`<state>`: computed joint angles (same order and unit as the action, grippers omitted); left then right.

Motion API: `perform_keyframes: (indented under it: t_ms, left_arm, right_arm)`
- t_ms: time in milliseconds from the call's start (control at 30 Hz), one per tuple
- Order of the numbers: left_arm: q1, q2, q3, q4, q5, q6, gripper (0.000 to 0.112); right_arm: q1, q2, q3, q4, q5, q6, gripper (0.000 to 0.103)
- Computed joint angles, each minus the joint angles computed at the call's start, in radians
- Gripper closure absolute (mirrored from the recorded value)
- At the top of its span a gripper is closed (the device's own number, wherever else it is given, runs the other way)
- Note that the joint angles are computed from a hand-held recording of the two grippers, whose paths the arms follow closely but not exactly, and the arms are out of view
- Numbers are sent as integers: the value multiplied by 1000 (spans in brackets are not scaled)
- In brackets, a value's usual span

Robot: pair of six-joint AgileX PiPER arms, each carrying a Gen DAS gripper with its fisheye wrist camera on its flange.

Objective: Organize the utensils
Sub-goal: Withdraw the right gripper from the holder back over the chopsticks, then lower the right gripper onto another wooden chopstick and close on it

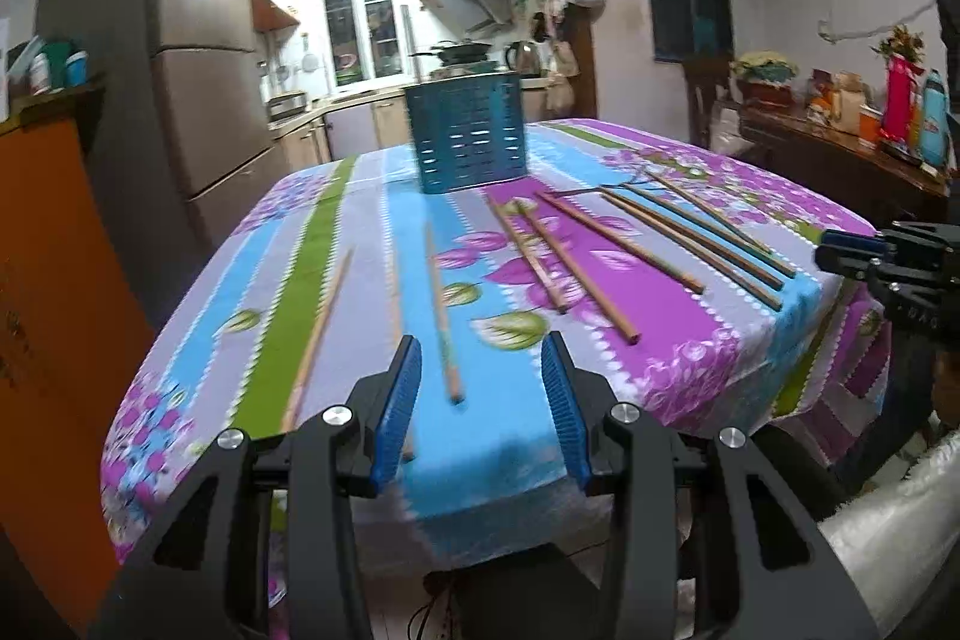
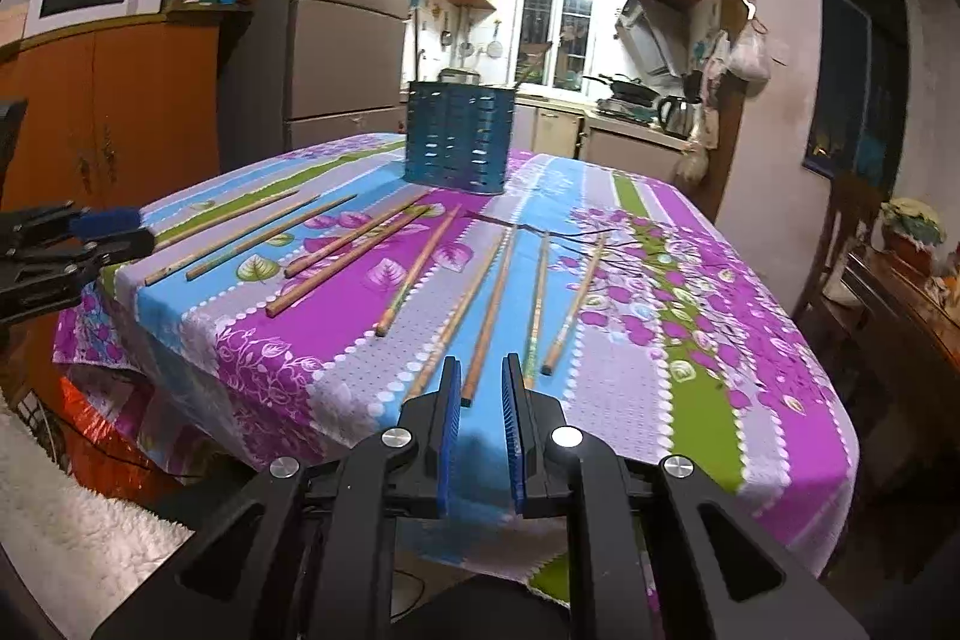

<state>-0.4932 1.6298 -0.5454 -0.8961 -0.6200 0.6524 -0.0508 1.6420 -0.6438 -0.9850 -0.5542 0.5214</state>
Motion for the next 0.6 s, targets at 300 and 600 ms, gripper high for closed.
perform_keyframes:
  t_ms: [300, 600]
  left_arm:
    - [14, 43, -50, -1, 68, -4, 72]
    - [-1, 118, -188, 113, 185, -13, 74]
  right_arm:
    - [0, 49, -36, -44, 5, 51, 87]
    - [16, 53, -35, -27, -10, 20, 87]
